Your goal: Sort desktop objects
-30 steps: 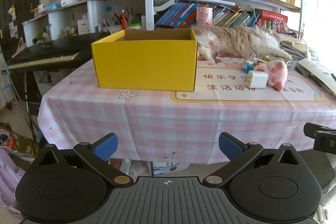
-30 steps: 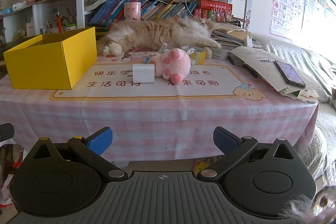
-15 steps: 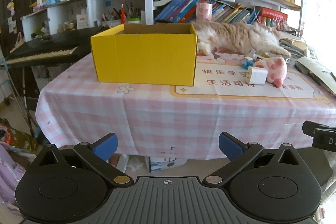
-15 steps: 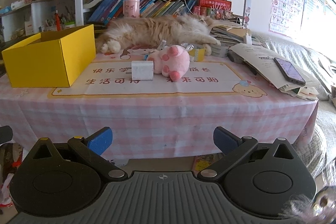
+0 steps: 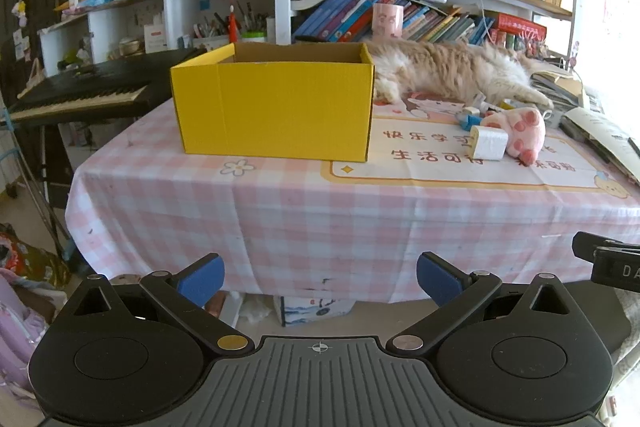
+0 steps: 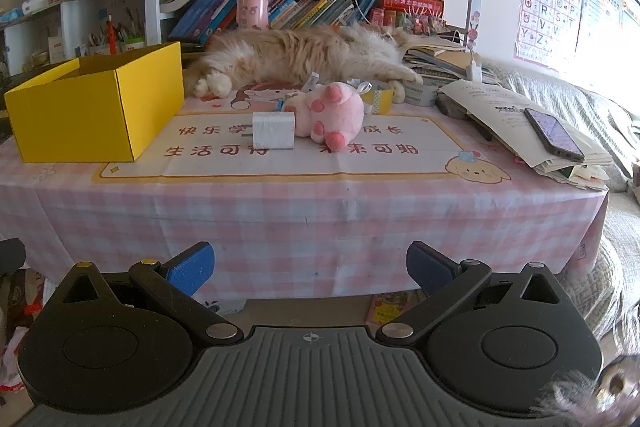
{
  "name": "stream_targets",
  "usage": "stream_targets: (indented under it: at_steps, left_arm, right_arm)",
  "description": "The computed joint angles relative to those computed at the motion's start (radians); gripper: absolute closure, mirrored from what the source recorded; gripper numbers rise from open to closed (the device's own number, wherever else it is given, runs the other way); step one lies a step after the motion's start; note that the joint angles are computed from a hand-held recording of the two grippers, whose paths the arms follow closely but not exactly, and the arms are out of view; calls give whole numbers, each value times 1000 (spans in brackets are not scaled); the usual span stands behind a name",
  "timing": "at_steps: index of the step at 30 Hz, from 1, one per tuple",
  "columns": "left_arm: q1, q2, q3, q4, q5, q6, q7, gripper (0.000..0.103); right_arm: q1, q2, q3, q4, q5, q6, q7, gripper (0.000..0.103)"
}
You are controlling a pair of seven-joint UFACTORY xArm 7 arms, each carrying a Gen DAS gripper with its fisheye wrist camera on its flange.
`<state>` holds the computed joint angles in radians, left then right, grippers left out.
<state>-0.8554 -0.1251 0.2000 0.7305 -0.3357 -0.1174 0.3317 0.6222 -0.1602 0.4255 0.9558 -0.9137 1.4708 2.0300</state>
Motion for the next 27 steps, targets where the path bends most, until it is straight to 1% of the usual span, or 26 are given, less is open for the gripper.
stream_targets:
  at_steps: [5,8,10,12,16,19,20,21,24,25,27]
  left_arm:
    - [29,-2,-28,-2,8,4,-13,0]
    - [25,-4,-26,-1,-1,10,-8,0]
    - [7,-3,-11,1,-17,12,7,0]
    - [8,-2,-14,4,-31,16,17,0]
    - [-53,0,35,12,-92,13,82,0]
    - [-59,2,36,15,-112,9,106,0]
    - [-70,3,46,17,-121,7,115,0]
    - [-99,4,73,18,-136,5,131,0]
    - [-271,-3,231,25,-198,-5,200,0]
    - [-327,-7,284,27,-206,-8,214,0]
    - [-400,-11,357,29,-200,-8,221,0]
  right_arm:
    - [0,0,-1,1,2,-2,-1,0]
    - [0,0,-2,-1,6,-7,0,0]
    - [-1,-4,-3,-5,12,-12,3,0]
    - [-1,-6,-2,-8,16,-13,5,0]
    - [-3,-12,1,-11,19,-9,9,0]
    - [-6,-14,2,-12,20,-8,10,0]
    - [-7,-16,2,-14,19,-9,10,0]
    - [-8,-17,2,-14,18,-11,9,0]
    - [-10,-20,3,-16,14,-13,10,0]
    - [-11,-20,4,-15,14,-14,8,0]
    - [-13,-21,4,-14,11,-15,5,0]
